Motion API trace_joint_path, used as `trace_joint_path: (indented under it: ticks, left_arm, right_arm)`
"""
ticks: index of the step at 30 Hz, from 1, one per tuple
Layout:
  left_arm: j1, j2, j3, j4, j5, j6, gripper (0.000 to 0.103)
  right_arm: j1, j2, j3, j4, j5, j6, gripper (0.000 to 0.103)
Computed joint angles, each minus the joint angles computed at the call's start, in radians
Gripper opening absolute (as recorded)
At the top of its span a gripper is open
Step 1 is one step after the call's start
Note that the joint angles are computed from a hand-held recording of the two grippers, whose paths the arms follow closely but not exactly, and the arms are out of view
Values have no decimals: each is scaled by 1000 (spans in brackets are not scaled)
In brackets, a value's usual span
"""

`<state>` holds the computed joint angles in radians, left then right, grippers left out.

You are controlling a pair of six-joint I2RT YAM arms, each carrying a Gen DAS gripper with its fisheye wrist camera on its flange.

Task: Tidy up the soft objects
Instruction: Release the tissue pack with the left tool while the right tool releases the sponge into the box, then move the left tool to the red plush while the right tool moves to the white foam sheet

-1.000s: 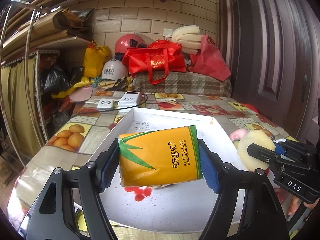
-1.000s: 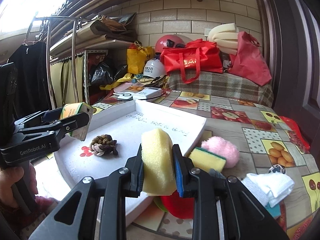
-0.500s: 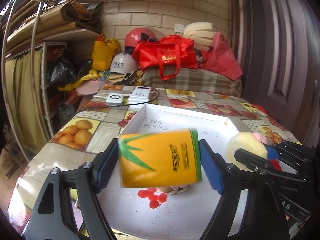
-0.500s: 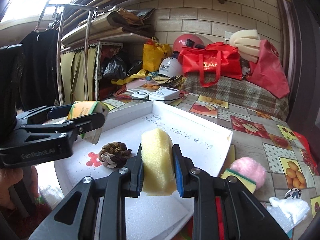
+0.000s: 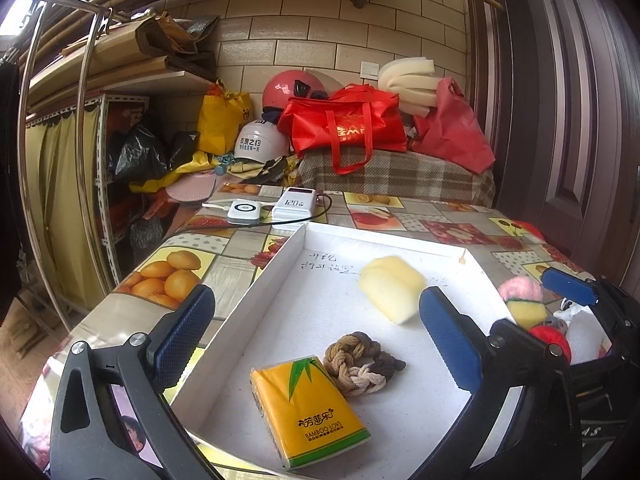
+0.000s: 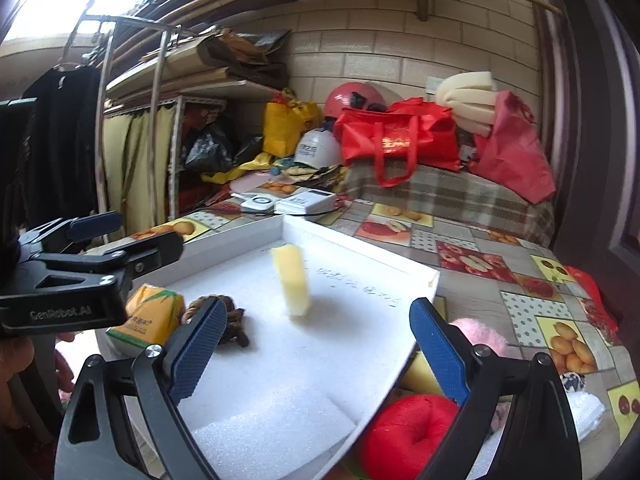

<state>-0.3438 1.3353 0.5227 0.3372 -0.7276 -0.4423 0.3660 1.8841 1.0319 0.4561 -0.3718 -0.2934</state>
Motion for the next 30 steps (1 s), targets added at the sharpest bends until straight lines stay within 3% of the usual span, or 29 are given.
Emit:
trace_joint_path:
  ticks: [9, 13, 16, 22, 27, 30]
  left_arm:
    - [-4, 1, 0, -1, -4, -1, 103]
    - [-8, 5, 3, 0, -7, -3, 103]
    - [-9, 4, 2, 1, -8, -2, 103]
    - [-32, 21, 15, 20, -22, 20, 103]
    - [-71, 26, 5, 83, 13, 100, 103]
    - [-98, 35, 7, 118, 90, 149, 103]
  right_arm:
    - [-5, -18, -34, 42, 41, 32, 93]
    - [-36, -20, -37, 50, 8, 79, 93]
    - [-70, -20, -38, 51, -25, 124, 103]
    - [-122, -60, -83, 59, -16, 110, 103]
    - [-249, -51, -67, 79, 22, 115, 103]
    - [-347, -26, -26, 88, 41, 154, 103]
